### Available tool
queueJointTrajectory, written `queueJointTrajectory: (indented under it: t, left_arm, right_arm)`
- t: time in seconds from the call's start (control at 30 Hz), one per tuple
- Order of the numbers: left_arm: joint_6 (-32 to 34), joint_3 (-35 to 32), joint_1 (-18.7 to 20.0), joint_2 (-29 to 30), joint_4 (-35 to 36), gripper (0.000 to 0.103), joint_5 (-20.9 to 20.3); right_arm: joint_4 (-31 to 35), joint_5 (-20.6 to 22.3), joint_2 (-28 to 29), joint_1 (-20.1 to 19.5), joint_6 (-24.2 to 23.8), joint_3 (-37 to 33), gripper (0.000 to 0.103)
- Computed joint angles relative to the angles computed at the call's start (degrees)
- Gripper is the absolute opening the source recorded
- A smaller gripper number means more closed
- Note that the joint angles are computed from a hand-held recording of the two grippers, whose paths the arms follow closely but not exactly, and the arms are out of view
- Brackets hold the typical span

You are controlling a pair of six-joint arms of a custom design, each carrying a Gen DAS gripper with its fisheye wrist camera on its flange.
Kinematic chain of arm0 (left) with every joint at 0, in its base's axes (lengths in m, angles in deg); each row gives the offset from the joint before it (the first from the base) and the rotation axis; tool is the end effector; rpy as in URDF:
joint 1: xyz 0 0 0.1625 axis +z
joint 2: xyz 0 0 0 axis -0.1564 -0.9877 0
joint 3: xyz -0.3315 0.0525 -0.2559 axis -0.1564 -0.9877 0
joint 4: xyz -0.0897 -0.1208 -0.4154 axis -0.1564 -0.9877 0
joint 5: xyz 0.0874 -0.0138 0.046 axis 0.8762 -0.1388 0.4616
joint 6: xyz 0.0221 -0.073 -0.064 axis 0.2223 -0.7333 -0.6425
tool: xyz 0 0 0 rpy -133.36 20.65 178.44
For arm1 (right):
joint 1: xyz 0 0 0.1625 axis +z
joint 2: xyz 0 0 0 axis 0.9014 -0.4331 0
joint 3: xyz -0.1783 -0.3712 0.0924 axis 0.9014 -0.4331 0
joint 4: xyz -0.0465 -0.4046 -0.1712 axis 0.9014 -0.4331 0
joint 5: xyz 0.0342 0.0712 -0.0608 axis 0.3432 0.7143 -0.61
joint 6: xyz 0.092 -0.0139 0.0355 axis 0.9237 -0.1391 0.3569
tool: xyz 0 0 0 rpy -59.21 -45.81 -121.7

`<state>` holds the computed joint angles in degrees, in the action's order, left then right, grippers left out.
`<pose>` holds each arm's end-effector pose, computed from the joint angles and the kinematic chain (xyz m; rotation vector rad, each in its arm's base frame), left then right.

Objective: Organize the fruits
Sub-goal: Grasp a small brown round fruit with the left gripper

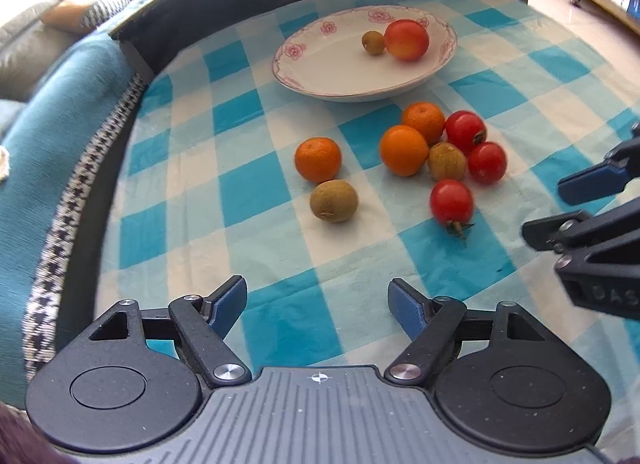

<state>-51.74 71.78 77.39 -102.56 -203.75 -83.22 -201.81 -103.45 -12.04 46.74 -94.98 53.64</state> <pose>-0.0101 -0.6039 0.2167 0.6790 2.0589 -0.4507 0.3075 -0.6057 -0.0867 0.6056 -2.3532 0.4311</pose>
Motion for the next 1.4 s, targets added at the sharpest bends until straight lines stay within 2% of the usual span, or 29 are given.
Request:
queueJointTrajectory:
  t: [0.1, 0.17, 0.47, 0.6, 0.67, 0.83, 1.1, 1.4]
  left_arm:
    - [-5.86, -1.7, 0.89, -1.32, 6.26, 0.083, -3.45]
    - [-8.58, -2.84, 1.45, -1.47, 8.47, 0.083, -4.36]
    - [-13.11, -5.65, 2.92, -1.73, 11.1, 0.082, -6.41]
    - [-16.94, -8.84, 3.85, -1.01, 14.09, 0.081, -10.28]
    - [-17.2, -10.15, 3.89, 0.36, 14.44, 0.08, -10.16]
    - [-15.18, -12.27, 3.78, 3.79, 12.62, 0.069, -7.37]
    - [-14.04, -13.49, 3.91, 5.57, 11.12, 0.063, -7.12]
    - [-13.75, -12.89, 3.63, 5.18, 10.8, 0.037, -7.97]
  right_arm:
    - [0.23, 0.83, -0.34, -0.12, 0.64, 0.0, 0.038]
    - [-0.23, 0.92, -0.45, -0.16, 0.67, -0.04, 0.039]
    - [0.12, 2.14, -1.68, -1.05, 3.07, 0.21, 0.04]
    - [0.02, 2.94, -2.28, -1.33, 3.35, 0.69, 0.04]
    - [-0.01, 3.56, -2.54, -1.51, 3.58, 0.8, 0.04]
    - [0.81, 4.69, -2.92, -1.86, 4.29, 0.85, 0.04]
    - [1.8, 5.25, -2.81, -2.23, 4.73, 0.36, 0.04]
    - [1.9, 5.62, -2.29, -2.07, 4.12, -0.4, 0.04]
